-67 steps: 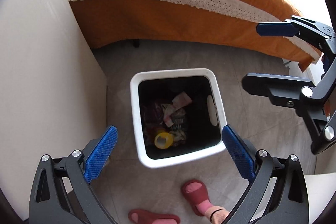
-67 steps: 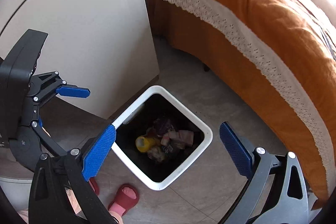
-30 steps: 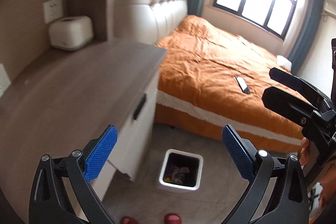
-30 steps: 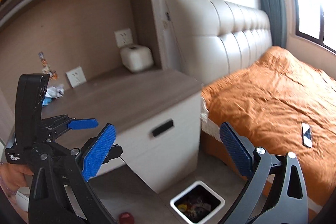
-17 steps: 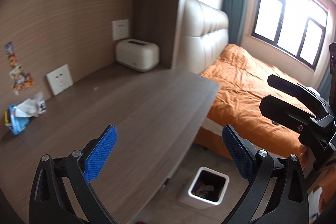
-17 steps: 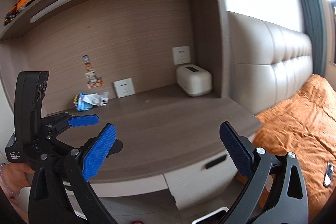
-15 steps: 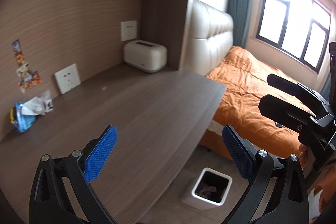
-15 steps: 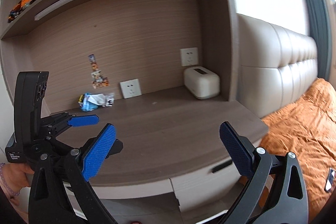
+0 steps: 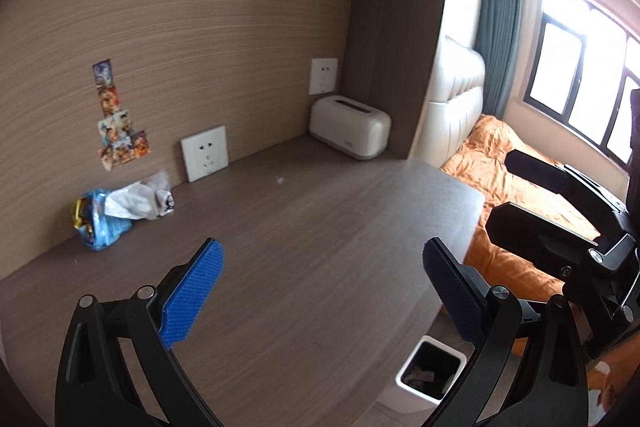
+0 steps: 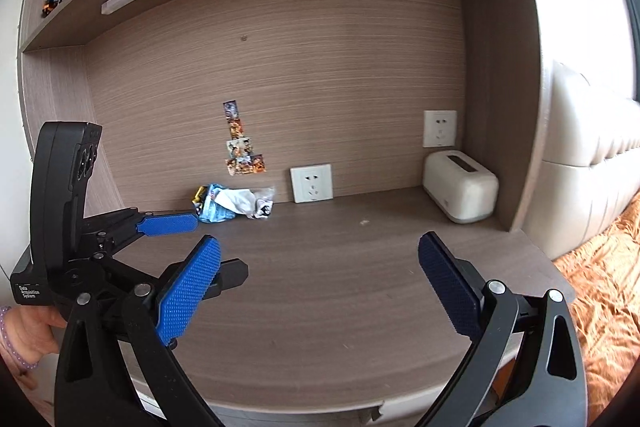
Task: Collect trash
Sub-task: 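Move both tools back over the desk toward the blue bag and clear bag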
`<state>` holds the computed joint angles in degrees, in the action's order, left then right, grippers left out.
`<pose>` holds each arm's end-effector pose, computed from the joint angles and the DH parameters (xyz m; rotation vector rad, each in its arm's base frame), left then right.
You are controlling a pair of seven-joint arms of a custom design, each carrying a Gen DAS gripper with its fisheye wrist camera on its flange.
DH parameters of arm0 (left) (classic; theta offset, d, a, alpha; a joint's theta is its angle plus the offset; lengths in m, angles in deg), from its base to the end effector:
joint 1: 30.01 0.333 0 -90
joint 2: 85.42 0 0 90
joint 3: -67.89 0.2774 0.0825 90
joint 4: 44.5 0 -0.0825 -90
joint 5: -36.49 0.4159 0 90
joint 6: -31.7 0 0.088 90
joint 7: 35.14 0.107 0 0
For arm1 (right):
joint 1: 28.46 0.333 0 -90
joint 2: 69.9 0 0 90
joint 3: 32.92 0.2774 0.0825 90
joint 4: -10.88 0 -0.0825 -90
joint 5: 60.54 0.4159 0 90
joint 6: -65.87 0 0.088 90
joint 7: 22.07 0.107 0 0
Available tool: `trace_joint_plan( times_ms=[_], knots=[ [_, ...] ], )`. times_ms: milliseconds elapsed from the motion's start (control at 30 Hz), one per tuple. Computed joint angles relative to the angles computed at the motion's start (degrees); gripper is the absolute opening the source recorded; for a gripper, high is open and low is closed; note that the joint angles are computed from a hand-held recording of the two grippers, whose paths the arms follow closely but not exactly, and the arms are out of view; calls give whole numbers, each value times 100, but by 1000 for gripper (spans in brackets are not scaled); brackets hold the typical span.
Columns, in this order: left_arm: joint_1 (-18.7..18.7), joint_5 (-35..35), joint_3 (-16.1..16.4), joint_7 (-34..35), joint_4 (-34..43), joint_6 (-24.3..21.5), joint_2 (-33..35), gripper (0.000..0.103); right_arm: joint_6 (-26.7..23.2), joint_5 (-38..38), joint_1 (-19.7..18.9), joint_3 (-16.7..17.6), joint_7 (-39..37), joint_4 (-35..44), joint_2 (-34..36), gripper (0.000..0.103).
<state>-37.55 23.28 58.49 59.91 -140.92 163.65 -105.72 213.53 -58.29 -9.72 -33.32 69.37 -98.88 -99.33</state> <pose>0.4756 -0.1729 0.8117 -1.4028 1.9837 -1.1395 0.4413 0.1443 0.8063 -1.6295 1.2341 -0.7436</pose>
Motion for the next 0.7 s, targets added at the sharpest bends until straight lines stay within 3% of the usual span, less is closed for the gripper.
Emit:
trace_joint_plan(
  times_ms=[367,700],
  knots=[
    [373,90,258,2,63,130,156,98,-6,198,155,184,-216,1208,1309,99],
    [870,594,410,-82,422,298,809,98,-143,634,113,491,-800,3044,3188,99]
  ],
)
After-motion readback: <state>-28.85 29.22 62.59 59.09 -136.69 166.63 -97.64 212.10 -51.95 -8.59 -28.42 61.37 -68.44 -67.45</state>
